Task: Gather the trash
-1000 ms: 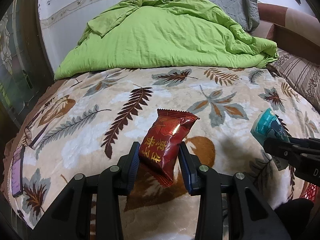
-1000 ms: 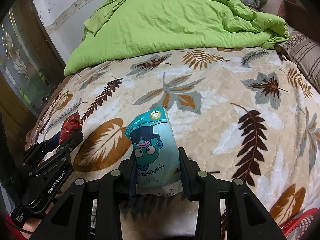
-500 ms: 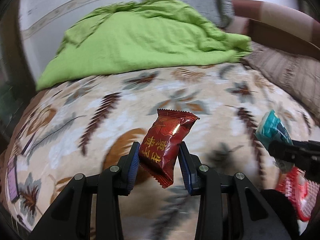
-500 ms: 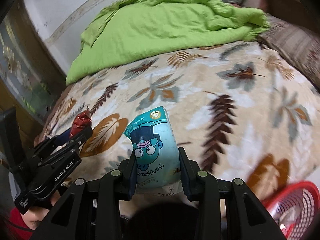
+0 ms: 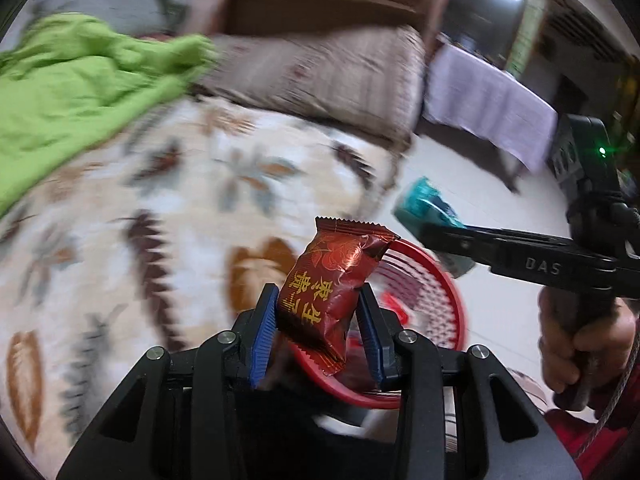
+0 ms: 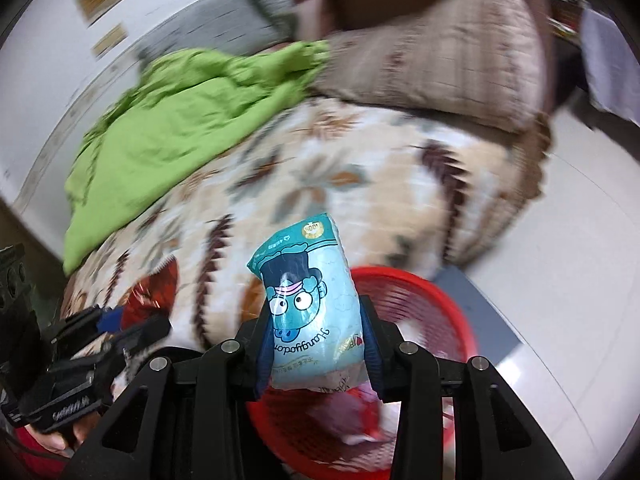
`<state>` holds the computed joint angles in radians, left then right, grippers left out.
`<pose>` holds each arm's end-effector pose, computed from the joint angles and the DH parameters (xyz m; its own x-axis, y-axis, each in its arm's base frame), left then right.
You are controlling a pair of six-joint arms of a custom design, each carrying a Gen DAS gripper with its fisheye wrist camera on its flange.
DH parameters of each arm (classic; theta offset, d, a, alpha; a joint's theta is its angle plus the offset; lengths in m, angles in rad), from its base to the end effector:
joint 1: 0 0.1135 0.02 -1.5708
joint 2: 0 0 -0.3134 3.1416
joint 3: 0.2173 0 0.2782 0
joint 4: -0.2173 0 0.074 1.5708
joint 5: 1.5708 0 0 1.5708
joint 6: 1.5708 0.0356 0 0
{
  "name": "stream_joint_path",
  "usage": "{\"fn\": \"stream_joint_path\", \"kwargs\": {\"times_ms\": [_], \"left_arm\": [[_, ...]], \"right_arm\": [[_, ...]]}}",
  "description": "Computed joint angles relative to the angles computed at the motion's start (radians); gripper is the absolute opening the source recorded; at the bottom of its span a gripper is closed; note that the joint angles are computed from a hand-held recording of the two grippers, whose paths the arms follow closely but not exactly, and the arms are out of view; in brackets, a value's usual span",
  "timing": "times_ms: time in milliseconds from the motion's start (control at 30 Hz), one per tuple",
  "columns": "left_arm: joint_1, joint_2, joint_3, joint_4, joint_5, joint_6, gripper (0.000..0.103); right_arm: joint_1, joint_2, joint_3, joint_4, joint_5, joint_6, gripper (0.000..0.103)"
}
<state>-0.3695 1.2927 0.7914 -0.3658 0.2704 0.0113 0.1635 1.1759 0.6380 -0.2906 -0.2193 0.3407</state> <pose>0.2494 -0.1068 0.2543 -0.7052 0.2848 -0.6493 0.5172 0.8330 -0.1963 0.2325 0.0462 0.2350 -0.7869 0.2008 -0.5836 -0.0435 0.9252 0.3770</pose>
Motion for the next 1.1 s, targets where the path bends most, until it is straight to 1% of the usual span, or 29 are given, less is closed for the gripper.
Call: {"fn": "stream_joint_path", "kwargs": {"times_ms": [67,100,133,167,200,233,300,333,367,400,433,467,533,567,600,633,700,767,833,900,1000,1100], "left_arm": [[-0.054,0.048,0.014,0.019,-0.009,0.004,0.038],[-0.078,0.086,0.032,0.016,-0.004,0.015,0.04],[-0.081,0.103,0.035,0.014,0.01,0.021,0.045],[-0.086,0.123,0.043,0.011,0.02,0.02,0.048],[-0.092,0.136,0.047,0.013,0.014,0.008,0.052],[-0.087,0.125,0.033,0.018,0.009,0.003,0.056],[-0.066,0.114,0.027,0.022,0.016,-0.001,0.062],[-0.053,0.098,0.018,0.028,0.009,-0.008,0.063],[-0.037,0.074,0.009,0.024,0.002,-0.011,0.063],[-0.019,0.051,0.001,0.029,-0.006,-0.017,0.063],[-0.005,0.029,-0.003,0.029,-0.014,-0.02,0.064],[0.011,0.0,-0.015,0.032,-0.027,-0.023,0.065],[0.047,-0.069,-0.044,0.036,-0.066,-0.024,0.076],[0.064,-0.103,-0.06,0.041,-0.087,-0.022,0.078],[0.082,-0.138,-0.075,0.044,-0.11,-0.016,0.081],[0.099,-0.174,-0.09,0.044,-0.132,-0.008,0.082],[0.132,-0.228,-0.107,0.029,-0.173,0.012,0.084],[0.178,-0.279,-0.128,0.023,-0.182,0.035,0.086],[0.215,-0.34,-0.157,0.02,-0.198,0.052,0.09],[0.243,-0.389,-0.18,0.018,-0.217,0.058,0.092],[0.294,-0.427,-0.191,-0.004,-0.21,0.073,0.093],[0.34,-0.456,-0.194,-0.016,-0.214,0.096,0.093]], "right_arm": [[-0.04,-0.006,-0.021,0.0,-0.021,-0.006,0.047],[-0.048,-0.004,-0.03,0.002,-0.017,-0.007,0.049],[-0.056,0.009,-0.033,0.002,-0.018,-0.011,0.056],[-0.062,0.024,-0.033,0.005,-0.023,-0.007,0.059],[-0.066,0.033,-0.034,0.003,-0.014,-0.002,0.065],[-0.064,0.039,-0.032,-0.001,0.006,0.003,0.066],[-0.063,0.038,-0.027,-0.006,0.019,0.005,0.066],[-0.061,0.023,-0.033,-0.013,0.037,0.007,0.067],[-0.035,0.013,-0.028,-0.022,0.085,0.019,0.067],[0.015,0.0,-0.017,-0.038,0.159,0.03,0.069],[0.054,-0.008,-0.012,-0.045,0.216,0.038,0.072],[0.122,-0.017,0.001,-0.064,0.315,0.063,0.075],[0.236,-0.027,0.022,-0.093,0.49,0.122,0.092],[0.292,-0.041,0.026,-0.094,0.558,0.148,0.094],[0.328,-0.052,0.027,-0.088,0.603,0.161,0.098],[0.383,-0.057,0.035,-0.091,0.672,0.188,0.103],[0.474,-0.036,0.069,-0.141,0.796,0.279,0.103],[0.535,-0.015,0.1,-0.196,0.848,0.362,0.103],[0.587,-0.004,0.116,-0.224,0.869,0.404,0.103],[0.631,0.022,0.142,-0.272,0.909,0.446,0.103],[0.689,0.041,0.172,-0.338,0.958,0.509,0.103],[0.73,0.071,0.208,-0.395,1.002,0.614,0.103]]}}
